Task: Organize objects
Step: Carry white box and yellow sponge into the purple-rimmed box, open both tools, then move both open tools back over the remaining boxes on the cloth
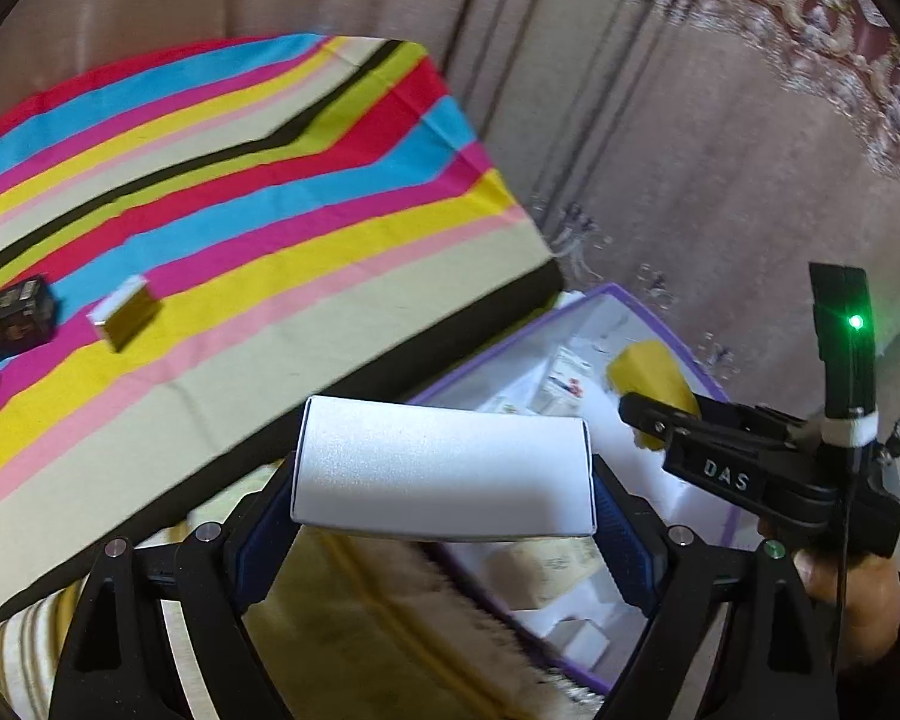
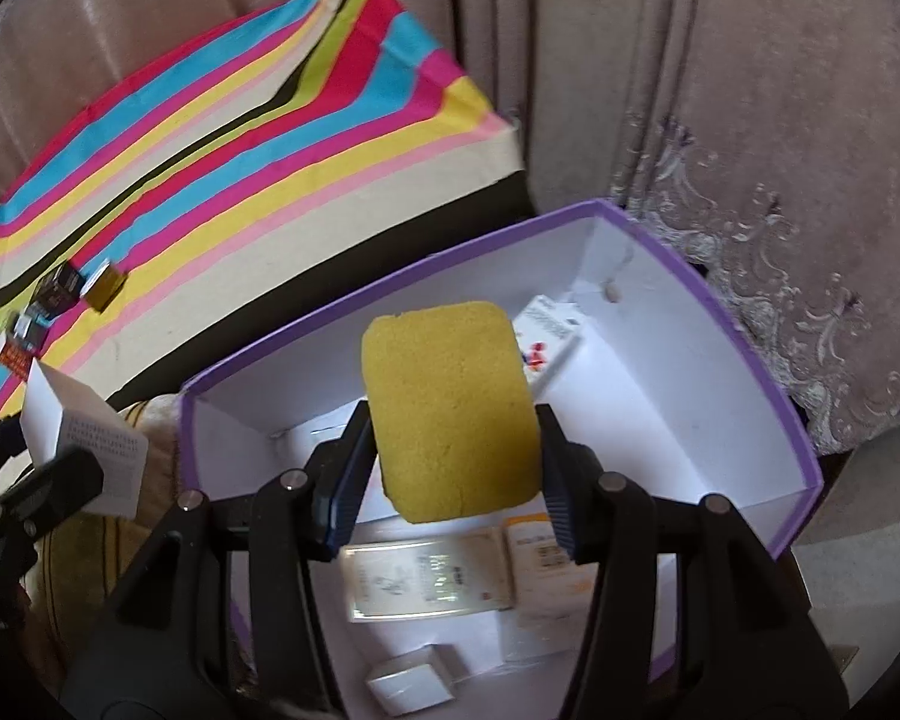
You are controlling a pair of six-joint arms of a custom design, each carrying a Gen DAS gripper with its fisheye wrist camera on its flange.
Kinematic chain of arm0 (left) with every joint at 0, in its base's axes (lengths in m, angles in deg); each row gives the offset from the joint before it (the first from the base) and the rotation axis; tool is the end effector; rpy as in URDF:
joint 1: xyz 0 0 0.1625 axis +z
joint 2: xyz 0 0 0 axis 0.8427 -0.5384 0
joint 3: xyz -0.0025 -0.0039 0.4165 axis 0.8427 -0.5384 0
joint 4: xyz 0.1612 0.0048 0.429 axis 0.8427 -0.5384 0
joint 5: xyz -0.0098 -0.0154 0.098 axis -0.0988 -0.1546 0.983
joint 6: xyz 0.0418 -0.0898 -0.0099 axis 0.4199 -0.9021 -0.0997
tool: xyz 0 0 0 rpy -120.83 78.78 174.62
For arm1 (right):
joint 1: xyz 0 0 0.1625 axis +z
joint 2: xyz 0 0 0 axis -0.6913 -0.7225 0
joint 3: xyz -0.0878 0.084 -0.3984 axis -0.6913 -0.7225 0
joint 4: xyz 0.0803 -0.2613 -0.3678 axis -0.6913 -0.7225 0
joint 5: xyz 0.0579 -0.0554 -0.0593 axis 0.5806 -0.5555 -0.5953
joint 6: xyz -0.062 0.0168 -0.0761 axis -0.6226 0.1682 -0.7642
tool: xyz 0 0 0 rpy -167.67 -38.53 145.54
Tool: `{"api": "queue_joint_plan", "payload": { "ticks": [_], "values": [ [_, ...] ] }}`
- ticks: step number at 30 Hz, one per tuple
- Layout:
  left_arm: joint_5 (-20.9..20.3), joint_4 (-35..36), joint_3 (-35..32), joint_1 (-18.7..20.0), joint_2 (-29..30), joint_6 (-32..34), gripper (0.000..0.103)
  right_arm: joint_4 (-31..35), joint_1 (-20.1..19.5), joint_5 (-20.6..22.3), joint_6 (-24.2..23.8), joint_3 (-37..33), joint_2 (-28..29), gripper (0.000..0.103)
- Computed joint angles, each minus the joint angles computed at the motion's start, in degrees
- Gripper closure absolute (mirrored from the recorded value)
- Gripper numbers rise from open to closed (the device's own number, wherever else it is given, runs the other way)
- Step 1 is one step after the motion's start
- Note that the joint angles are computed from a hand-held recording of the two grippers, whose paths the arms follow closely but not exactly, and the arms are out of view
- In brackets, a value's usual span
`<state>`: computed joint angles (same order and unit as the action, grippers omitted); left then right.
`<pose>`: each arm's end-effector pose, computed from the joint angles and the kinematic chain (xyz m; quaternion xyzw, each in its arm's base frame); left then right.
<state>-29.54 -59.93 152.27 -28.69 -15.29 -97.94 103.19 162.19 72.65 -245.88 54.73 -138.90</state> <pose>-0.2268 -0.3289 0.2298 0.2853 0.9282 -0.1795 0.1576 0.2527 -0.3570 0.1830 0.0219 -0.8805 0.2984 0.3676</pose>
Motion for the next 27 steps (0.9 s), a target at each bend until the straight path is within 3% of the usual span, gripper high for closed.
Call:
{"api": "queue_joint_plan", "payload": {
  "ticks": [4, 7, 14, 27],
  "values": [
    [-3.94, -1.89, -0.69, 0.47, 3.14, 2.62, 0.008, 0.41, 0.08, 1.64, 1.32, 0.37, -1.20, 0.044],
    [-3.87, -1.30, -0.67, -0.13, 3.22, 2.74, 0.007, 0.80, -0.12, 1.79, 2.97, 0.48, -1.74, 0.023],
    [-2.39, 0.96, -0.52, 0.60, 0.27, 0.08, 0.007, 1.56, 0.86, 1.81, 3.10, -0.30, -0.68, 0.022],
    [6.47, 12.29, -0.34, 2.20, -12.53, -6.87, 0.007, 3.98, 4.06, 0.03, 3.18, -4.23, 5.26, 0.022]
  ]
}}
